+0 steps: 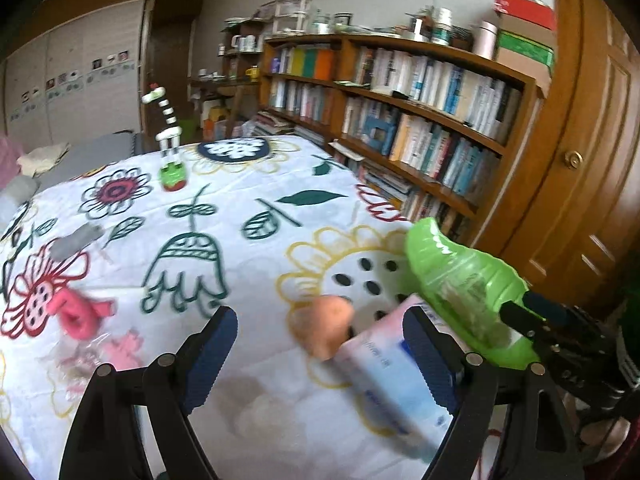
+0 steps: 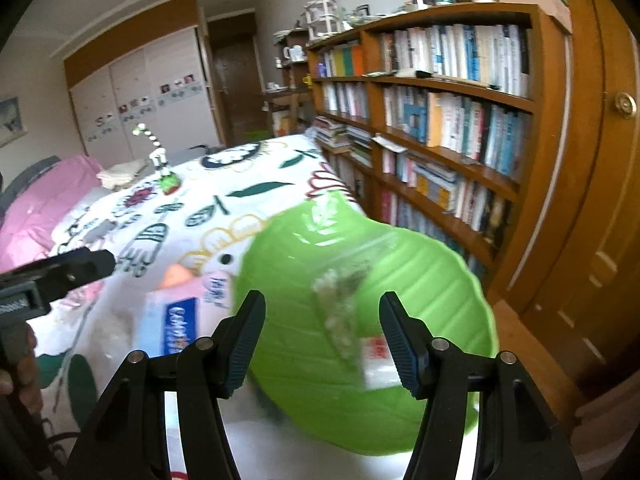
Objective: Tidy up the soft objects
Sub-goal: 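Grasp the peach sponge with the right gripper while the left gripper grasps a clear packet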
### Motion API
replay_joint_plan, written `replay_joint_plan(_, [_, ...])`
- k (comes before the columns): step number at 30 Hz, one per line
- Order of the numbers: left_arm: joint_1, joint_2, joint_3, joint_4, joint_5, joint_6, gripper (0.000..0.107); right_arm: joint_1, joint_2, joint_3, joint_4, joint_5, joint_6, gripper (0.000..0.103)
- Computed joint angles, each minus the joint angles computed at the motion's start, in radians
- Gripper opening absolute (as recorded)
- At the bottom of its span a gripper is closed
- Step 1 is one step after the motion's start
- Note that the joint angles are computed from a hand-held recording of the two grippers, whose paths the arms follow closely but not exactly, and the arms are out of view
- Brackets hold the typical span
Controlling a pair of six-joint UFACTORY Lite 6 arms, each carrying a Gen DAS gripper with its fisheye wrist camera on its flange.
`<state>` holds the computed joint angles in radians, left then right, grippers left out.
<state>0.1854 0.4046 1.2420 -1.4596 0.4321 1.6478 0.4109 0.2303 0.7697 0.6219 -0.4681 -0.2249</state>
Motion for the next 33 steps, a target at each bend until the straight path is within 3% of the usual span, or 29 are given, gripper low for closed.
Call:
replay_joint_plan(11, [0.140,0.029,0.001,0.015,0.032,0.000,0.088,0.056,0.060,0.118,-0.145,0.076,0.109,0.063])
replay_joint_plan(23, [0.163,0.061,-0.079,0.059,0.062,0.059,0.086,0.100,0.139,0.269,-0.061,0.171,-0.010,0.063])
replay_joint_plan(28, [0.148,0.100,-0.063,0.117,0.084,0.018,0.058,0.104,0.186,0.366,-0.023,0.246,-0.081,0.063])
replay_joint_plan(31, [0.150,0.124,-0.049,0.137,0.105,0.003,0.051,0.099,0.232,0.447,-0.034,0.309,-0.089,0.063])
replay_joint_plan(33, [0.155,0.125,-0.052,0.131,0.120,0.014,0.044,0.089,0.272,0.513,-0.153,0.367,0.022,0.063])
